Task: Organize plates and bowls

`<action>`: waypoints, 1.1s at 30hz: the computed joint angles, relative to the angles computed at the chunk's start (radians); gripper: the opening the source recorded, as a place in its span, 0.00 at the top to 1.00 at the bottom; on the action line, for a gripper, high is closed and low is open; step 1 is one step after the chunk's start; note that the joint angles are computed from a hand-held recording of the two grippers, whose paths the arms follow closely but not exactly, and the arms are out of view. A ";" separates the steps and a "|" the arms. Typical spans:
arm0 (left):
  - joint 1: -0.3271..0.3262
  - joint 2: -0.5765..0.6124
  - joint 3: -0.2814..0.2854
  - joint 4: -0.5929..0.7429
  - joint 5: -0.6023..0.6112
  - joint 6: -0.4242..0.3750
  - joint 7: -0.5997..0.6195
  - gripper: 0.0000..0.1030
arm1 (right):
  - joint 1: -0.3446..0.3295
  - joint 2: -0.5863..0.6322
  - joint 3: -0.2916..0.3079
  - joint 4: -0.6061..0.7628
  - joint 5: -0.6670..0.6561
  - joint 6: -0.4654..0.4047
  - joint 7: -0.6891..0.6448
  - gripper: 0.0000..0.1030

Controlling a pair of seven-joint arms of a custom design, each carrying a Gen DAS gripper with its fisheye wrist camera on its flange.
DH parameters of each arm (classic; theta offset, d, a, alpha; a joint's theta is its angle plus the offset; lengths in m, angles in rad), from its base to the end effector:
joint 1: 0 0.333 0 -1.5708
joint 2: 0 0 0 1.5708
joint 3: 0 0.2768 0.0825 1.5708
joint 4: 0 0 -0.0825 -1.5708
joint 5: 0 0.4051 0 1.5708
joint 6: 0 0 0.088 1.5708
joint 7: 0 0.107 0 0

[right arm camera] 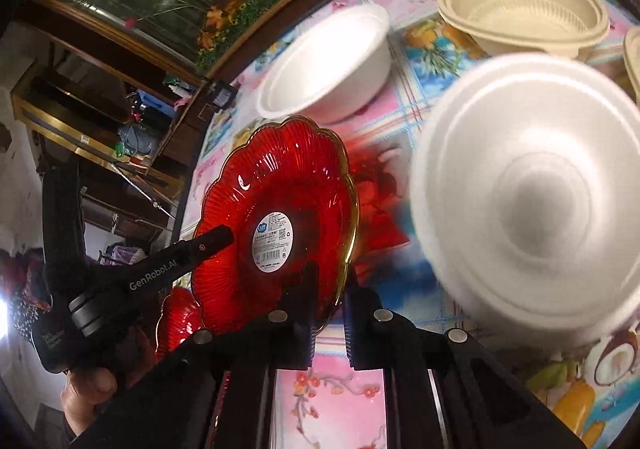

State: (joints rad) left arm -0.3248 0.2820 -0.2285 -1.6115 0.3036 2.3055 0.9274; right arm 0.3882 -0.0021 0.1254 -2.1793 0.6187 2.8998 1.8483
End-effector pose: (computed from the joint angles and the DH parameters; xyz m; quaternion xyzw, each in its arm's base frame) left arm 0.5973 -0.3447 0.4679 -0.6728 0.7029 -0.1850 0.1380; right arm 0.5329 0.2608 0.4157 -0.5447 0.7484 0.0316 0.3771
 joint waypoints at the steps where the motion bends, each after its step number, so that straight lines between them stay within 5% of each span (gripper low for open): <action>1: 0.001 -0.016 0.000 -0.016 -0.001 0.008 -0.005 0.76 | 0.002 -0.012 0.002 -0.009 -0.025 0.004 0.019 0.90; 13: 0.058 -0.351 -0.001 -0.378 -0.042 0.155 -0.066 0.76 | 0.040 -0.132 0.035 -0.069 -0.198 0.042 0.123 0.90; 23: 0.102 -0.634 0.017 -0.668 -0.069 0.248 -0.126 0.76 | 0.091 -0.111 0.079 -0.006 -0.313 0.036 0.161 0.90; 33: 0.108 -0.727 0.040 -0.810 -0.116 0.280 -0.139 0.76 | 0.127 -0.065 0.096 0.040 -0.410 0.009 0.199 0.90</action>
